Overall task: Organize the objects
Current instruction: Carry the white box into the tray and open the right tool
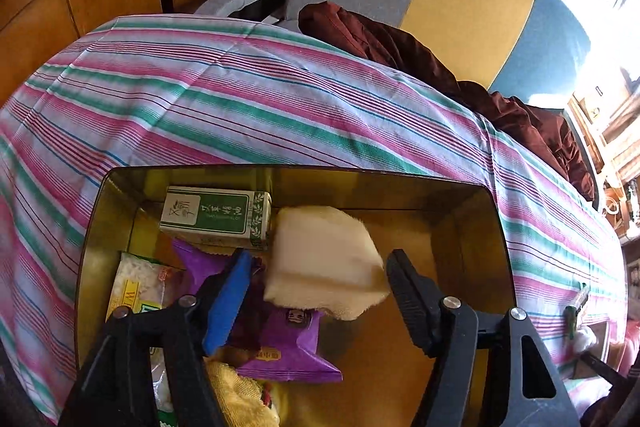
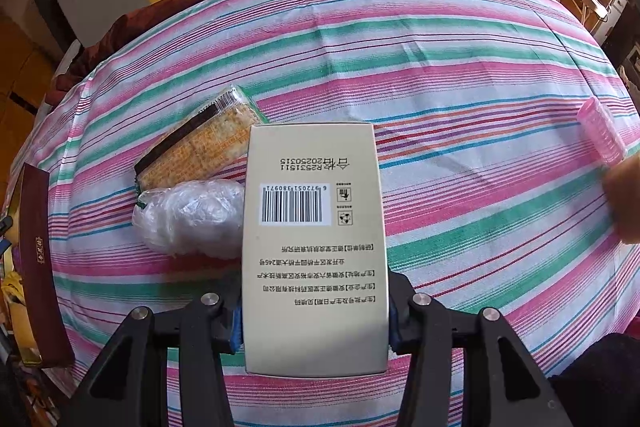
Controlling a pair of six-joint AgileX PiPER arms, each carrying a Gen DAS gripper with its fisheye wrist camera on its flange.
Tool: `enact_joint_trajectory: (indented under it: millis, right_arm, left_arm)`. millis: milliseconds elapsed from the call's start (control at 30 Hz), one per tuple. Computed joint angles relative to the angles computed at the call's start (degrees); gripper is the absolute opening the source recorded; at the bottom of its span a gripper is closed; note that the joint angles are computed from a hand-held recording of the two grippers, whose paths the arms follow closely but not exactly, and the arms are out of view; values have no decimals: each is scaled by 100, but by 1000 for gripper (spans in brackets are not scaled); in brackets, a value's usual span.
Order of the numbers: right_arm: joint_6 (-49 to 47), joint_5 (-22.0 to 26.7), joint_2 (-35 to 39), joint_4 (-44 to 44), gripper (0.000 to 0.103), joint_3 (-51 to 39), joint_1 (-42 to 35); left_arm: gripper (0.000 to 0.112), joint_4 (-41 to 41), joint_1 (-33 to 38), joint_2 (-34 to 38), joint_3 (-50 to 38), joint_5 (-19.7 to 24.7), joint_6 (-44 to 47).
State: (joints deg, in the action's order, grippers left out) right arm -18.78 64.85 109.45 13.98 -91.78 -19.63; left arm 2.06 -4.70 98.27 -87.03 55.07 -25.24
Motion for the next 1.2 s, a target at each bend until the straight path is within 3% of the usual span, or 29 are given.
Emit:
enact_joint_trajectory:
  millis: [167,433,800,933,1033,1200]
  right_arm:
    - [-8,-17,-30,-4,50,46,-4]
    - [62,-72,-71,97,50,67,-133]
    - [206,-648,-625,594,50,628,-238]
    - [-126,-1138,-1260,958,50,1142,-285]
    - [-291,-1311,-1569,1081,50,1355,-6]
    - [-313,-1024,-1771,1166,50,1260,955]
  left_arm:
    - [74,150,-57,-378,362,-160,-210]
    - [74,1130,-781,-1579,1355,-485,-1092]
    - [74,1925,-1935,-2656,2221,-472,-1973]
    - [74,2120,-2166,-2900,2468,-401,-2239]
    - [74,2081,-2088,-3136,2675,-423,-2329]
    - [74,2093,-1977,-3471,2914,-366,-2399]
